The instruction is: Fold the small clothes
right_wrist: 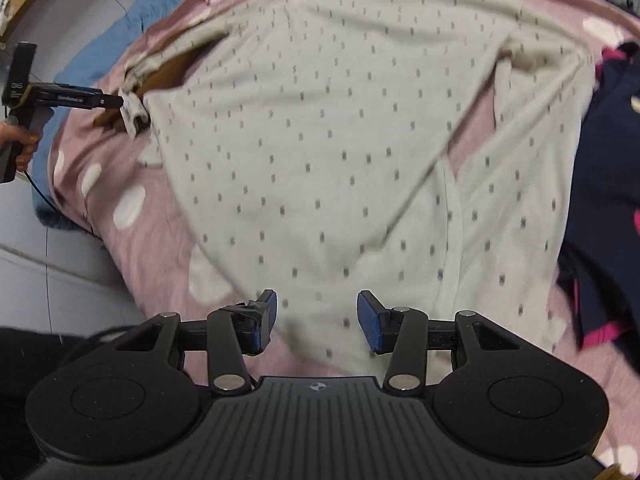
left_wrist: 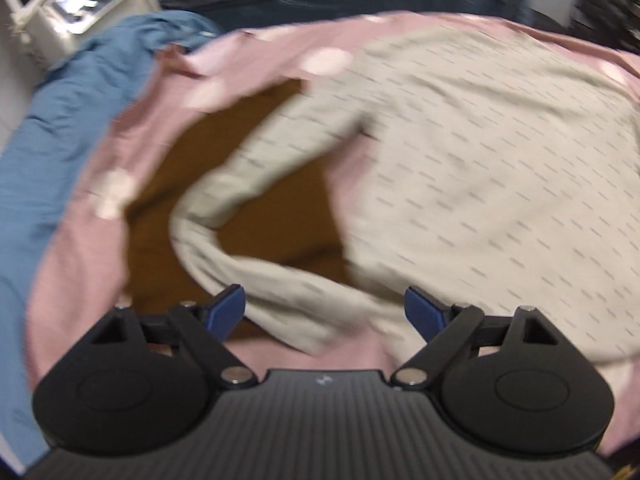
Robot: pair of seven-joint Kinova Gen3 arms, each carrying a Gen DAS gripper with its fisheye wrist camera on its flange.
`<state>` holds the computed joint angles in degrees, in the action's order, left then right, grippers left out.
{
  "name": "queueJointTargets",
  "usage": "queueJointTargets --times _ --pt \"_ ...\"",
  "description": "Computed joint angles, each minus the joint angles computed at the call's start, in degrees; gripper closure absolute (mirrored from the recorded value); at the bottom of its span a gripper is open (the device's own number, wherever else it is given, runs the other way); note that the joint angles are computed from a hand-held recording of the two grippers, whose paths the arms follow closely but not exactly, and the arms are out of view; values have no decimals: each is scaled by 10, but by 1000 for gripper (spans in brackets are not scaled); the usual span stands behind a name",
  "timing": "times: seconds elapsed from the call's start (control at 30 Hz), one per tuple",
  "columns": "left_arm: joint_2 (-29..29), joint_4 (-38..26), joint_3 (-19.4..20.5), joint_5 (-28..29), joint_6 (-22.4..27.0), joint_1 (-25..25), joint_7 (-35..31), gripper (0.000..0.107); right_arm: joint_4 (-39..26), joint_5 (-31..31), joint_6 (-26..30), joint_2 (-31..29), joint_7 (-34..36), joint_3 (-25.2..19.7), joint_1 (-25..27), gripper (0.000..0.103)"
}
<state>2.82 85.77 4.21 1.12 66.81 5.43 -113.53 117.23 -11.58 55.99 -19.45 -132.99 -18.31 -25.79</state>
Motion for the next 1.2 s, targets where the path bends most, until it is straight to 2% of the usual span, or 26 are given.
queueJointTargets --times 0.1,0.27,0.43,0.5,0.57,0.6,0.7,0.73,0.77,0.87,0.97,1.2 --pt "-26 48 5 12 -2 8 11 20 -12 33 56 -2 -53 -36 16 27" --pt "-27 94 -3 22 -5 2 38 27 4 21 81 -31 -115 -32 27 27" --pt "-16 106 -4 39 -20 -5 36 28 30 -8 51 -43 -147 -21 34 27" --pt "-4 103 -7 66 -19 -10 32 33 37 -18 37 -43 -149 -16 34 27" --pt "8 101 -10 99 -12 -18 30 51 39 -18 31 -38 -153 -18 34 27" --pt "15 100 -7 103 -14 -17 40 55 39 -19 29 -38 -155 -18 34 27" --pt "15 108 -2 85 -37 0 63 57 42 -20 24 -38 -162 -17 35 27" --pt "14 107 -3 88 -35 1 57 74 43 -20 24 -40 -163 -16 35 27" --pt "14 104 1 101 -27 -8 47 103 43 -19 24 -42 -164 -15 35 27" --pt "17 89 2 143 6 -31 31 103 47 -22 23 -47 -166 -12 34 27" --pt "6 83 -8 132 15 -27 23 103 49 -29 22 -53 -167 -8 35 27" --pt "-15 35 -39 103 80 -68 -10 103 43 -31 45 -52 -170 -13 40 27"
